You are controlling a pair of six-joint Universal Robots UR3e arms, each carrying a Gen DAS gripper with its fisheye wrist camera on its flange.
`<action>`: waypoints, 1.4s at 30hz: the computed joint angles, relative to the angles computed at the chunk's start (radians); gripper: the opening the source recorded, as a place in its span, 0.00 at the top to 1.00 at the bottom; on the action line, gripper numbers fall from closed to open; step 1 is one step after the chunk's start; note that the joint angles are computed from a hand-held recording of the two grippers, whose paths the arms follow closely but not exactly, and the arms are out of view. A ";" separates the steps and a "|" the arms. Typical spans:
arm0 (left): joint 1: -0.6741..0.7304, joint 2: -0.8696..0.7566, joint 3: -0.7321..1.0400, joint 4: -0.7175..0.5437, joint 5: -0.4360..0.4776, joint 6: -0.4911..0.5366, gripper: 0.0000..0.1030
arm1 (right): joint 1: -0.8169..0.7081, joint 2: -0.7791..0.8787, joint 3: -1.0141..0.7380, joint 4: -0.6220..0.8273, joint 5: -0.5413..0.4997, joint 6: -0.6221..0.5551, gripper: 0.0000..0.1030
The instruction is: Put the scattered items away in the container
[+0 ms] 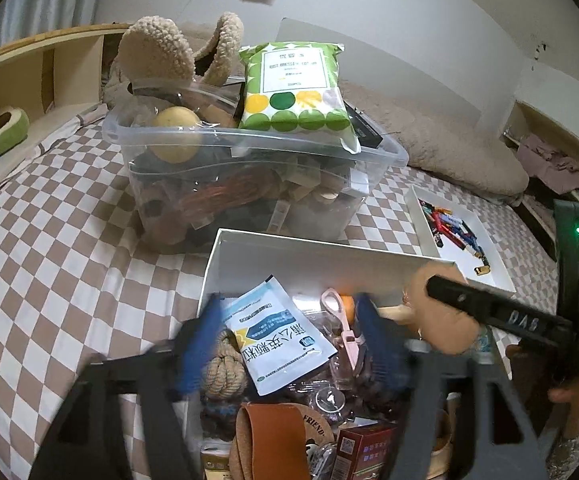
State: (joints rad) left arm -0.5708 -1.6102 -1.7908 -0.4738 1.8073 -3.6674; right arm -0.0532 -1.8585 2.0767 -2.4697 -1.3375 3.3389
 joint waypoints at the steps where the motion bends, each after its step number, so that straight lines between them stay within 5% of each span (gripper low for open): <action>1: -0.003 0.004 -0.010 0.017 0.006 -0.004 0.14 | -0.022 -0.023 0.008 0.016 0.024 -0.009 0.00; 7: -0.016 0.011 0.000 -0.007 0.023 -0.007 0.14 | -0.075 -0.113 0.013 0.101 0.093 -0.036 0.00; 30: -0.140 0.088 0.068 -0.153 0.148 -0.028 0.14 | -0.038 -0.329 -0.083 0.348 0.068 -0.096 0.00; 42: -0.314 0.093 0.182 -0.209 0.308 -0.018 0.00 | -0.073 -0.528 -0.201 0.570 0.076 -0.172 0.00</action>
State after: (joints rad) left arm -0.8847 -1.5168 -1.6089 -0.6829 2.1151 -3.6859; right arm -0.1258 -2.3861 1.8759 -1.8996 -1.2615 3.1667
